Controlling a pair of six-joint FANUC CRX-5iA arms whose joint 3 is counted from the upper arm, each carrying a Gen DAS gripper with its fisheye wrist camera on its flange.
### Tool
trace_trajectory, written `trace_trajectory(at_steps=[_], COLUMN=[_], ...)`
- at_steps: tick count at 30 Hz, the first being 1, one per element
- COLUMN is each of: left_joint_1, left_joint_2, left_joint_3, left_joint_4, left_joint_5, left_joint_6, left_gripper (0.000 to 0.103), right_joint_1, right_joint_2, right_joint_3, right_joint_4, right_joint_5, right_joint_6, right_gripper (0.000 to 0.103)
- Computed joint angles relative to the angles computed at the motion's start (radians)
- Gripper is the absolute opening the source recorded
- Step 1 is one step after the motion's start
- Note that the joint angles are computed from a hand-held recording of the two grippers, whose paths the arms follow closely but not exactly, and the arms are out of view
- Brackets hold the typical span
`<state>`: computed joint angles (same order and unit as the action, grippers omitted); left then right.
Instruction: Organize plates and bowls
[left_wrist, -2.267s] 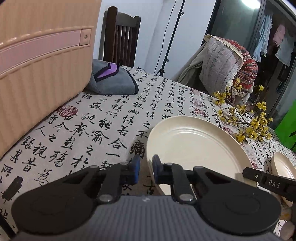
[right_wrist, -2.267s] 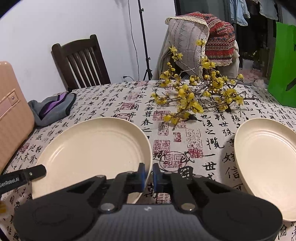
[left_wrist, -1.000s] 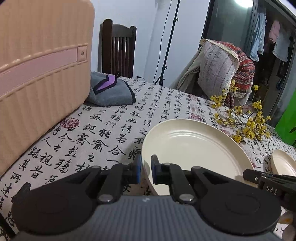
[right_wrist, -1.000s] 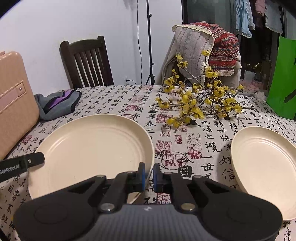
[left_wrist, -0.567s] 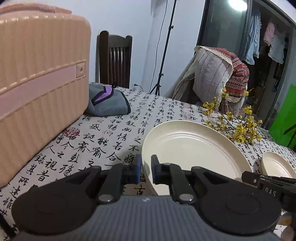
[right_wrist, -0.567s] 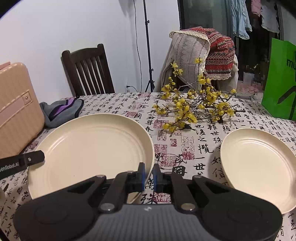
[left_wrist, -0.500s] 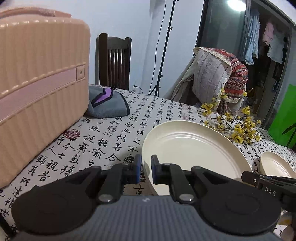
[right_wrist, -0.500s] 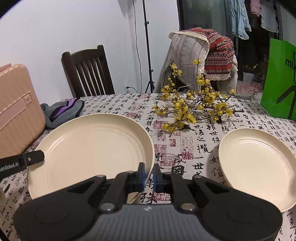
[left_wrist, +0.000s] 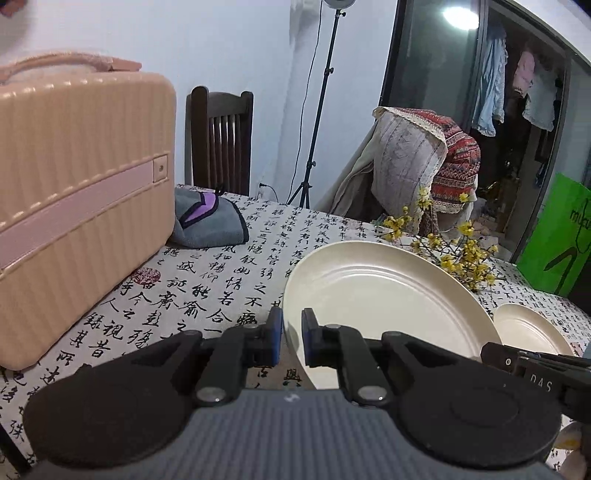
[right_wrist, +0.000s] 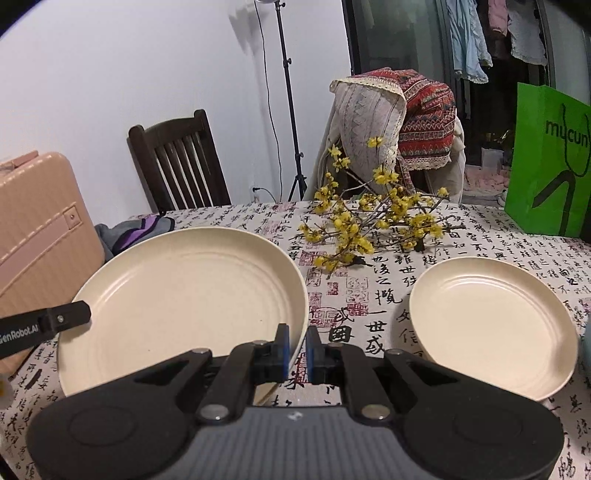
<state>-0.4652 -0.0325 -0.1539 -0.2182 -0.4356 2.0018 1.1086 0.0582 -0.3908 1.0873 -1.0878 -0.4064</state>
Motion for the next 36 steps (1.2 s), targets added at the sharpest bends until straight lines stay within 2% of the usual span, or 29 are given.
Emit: trace_trajectory(at_steps=[17, 27, 36], left_joint_1=[-0.045, -0.102, -0.136], left_joint_2=[-0.096, -0.138, -0.165], left_joint_3=[-0.047, -0.046, -0.060], left_joint_4=[-0.041, -0.133, -0.162], left_joint_5=[-0.025, -0.067, -0.074], left_joint_6=[0.043, 0.127, 0.162], left_gripper=[0.012, 0.012, 0.012], right_joint_1=[0.108, 0.172, 0.228], right_joint_2=[-0.079, -0.116, -0.147], right_joint_3=[-0.055, -0.091, -0.124], right_joint_4=[0.014, 0.016, 0.020], right_joint_5=[-0.108, -0.165, -0.224], right_joint_6=[-0.087, -0.139, -0.185], right_gripper=[0.009, 0.009, 0.009])
